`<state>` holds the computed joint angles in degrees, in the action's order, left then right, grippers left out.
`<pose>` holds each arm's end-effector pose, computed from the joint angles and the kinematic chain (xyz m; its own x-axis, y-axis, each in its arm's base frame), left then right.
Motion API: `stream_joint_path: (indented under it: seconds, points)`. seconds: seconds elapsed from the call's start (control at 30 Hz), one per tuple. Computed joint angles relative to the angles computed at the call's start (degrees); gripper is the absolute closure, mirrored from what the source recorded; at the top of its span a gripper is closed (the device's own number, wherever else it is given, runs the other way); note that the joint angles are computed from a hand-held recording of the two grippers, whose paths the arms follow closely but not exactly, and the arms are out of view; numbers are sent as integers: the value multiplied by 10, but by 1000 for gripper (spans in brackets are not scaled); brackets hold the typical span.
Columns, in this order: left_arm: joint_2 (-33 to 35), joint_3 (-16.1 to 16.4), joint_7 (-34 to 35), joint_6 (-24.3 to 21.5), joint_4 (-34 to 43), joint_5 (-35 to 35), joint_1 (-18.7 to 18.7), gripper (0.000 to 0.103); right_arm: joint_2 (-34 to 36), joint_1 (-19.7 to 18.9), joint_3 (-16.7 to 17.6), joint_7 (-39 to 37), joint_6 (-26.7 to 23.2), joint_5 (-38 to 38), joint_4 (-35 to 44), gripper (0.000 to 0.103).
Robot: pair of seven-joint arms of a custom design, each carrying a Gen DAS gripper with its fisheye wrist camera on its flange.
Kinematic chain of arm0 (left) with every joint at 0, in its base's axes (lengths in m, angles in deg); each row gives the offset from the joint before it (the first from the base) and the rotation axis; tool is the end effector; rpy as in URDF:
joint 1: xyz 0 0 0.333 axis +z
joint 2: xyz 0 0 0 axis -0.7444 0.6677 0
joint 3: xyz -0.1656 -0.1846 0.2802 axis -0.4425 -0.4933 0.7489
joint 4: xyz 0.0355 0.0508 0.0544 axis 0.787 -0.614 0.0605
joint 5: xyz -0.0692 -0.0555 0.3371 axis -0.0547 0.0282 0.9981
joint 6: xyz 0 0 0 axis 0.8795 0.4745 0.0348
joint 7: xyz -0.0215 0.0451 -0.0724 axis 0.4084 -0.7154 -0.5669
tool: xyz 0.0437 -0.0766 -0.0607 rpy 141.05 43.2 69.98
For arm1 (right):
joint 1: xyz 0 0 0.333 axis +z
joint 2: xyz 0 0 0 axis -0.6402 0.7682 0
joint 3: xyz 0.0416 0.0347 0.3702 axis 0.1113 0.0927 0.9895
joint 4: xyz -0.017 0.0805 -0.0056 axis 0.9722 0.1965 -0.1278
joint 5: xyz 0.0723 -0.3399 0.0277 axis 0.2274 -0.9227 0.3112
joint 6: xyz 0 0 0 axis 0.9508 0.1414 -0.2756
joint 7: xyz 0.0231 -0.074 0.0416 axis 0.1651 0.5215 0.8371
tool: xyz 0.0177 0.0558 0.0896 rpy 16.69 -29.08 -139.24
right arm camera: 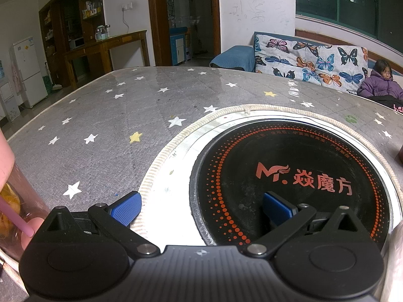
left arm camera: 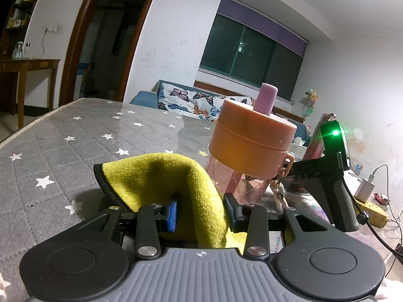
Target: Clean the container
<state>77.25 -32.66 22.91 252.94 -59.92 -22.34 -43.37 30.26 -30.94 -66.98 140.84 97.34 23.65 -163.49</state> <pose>0.6349 -0.2593 0.4654 -0.5380 -0.7967 0.2752 -0.4665 0.0095 -0.8845 0.7547 0.0496 0.4391 0.0097 -0.9983 -0.0581 -0.6362 0.0387 -0.7705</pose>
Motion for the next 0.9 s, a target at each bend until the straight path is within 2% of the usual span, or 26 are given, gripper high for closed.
stream_joint_path:
  seconds: [0.63, 0.83, 0.9]
  points:
    - [8, -16, 3, -6, 4, 7, 14, 62, 0, 0, 1, -2, 1, 2, -1, 0]
    - [5, -6, 2, 1, 0, 5, 7, 62, 0, -1, 1, -3, 1, 3, -2, 0]
    - [2, 27, 7, 18, -8, -17, -24, 62, 0, -2, 1, -4, 2, 3, -2, 0]
